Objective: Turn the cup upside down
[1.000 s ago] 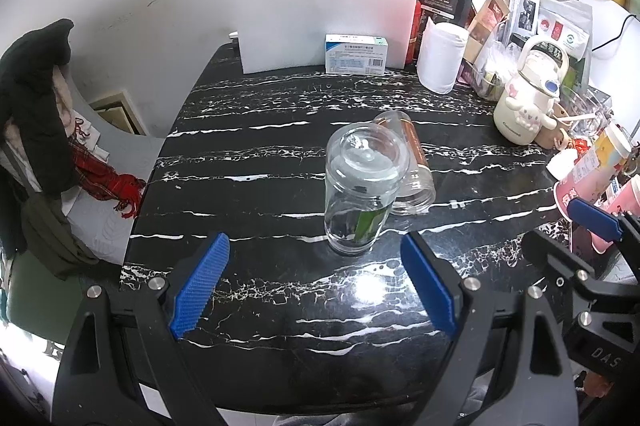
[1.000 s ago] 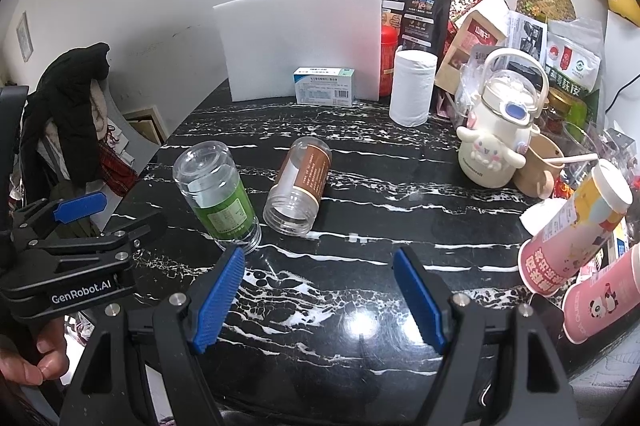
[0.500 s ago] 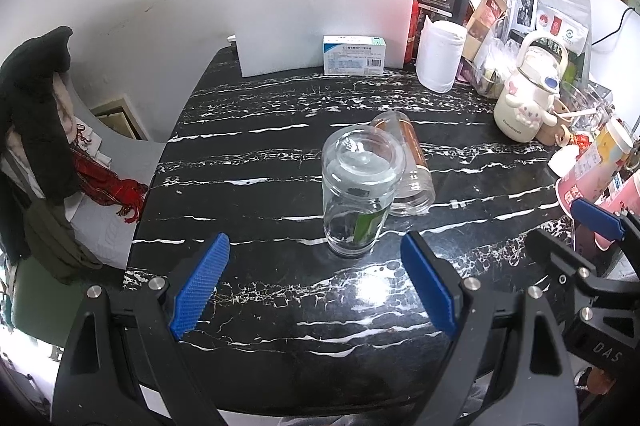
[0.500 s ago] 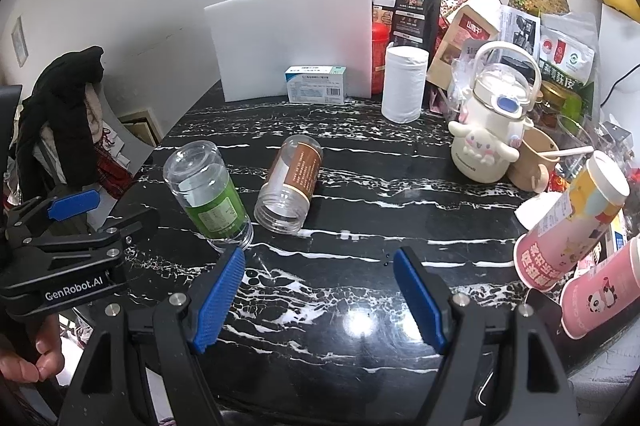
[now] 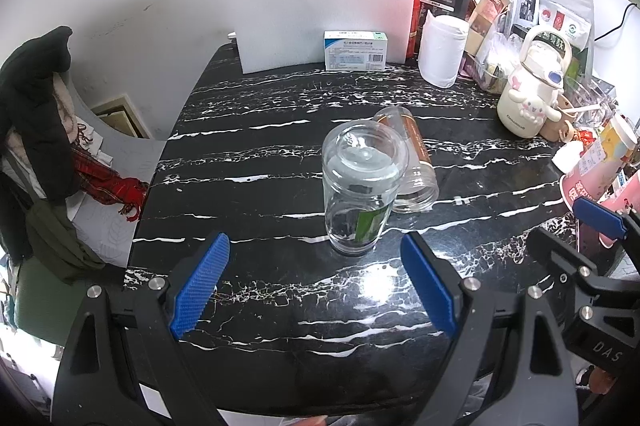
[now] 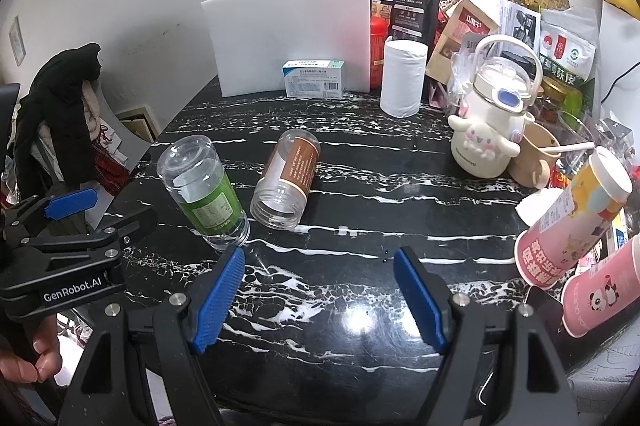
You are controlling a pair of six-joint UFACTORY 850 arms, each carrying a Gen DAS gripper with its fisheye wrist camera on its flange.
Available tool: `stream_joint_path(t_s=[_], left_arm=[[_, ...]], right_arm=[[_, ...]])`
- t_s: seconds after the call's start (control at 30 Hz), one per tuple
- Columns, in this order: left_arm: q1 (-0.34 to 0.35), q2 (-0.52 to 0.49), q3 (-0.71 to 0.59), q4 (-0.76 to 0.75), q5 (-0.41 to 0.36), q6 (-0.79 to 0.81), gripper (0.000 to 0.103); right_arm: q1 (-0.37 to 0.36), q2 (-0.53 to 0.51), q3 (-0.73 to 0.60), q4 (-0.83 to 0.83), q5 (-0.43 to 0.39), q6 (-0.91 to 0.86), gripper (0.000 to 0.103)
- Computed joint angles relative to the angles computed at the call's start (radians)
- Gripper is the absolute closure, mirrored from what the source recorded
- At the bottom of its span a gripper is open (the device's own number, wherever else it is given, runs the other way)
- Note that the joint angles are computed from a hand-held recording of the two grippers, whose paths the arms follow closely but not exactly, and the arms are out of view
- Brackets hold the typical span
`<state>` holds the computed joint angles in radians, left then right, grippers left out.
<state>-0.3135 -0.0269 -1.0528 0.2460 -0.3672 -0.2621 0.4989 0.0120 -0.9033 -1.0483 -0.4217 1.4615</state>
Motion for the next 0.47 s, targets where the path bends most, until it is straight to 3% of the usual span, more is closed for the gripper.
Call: stream_joint_path(t_s=[0.47], left_arm=[[0.001,-0.011,-0.003,-0.003,-0.006,-0.004,0.016]], right_arm=[[-0.001,-0.006,-0.003,0.017,-0.003,-0.015,0.026]])
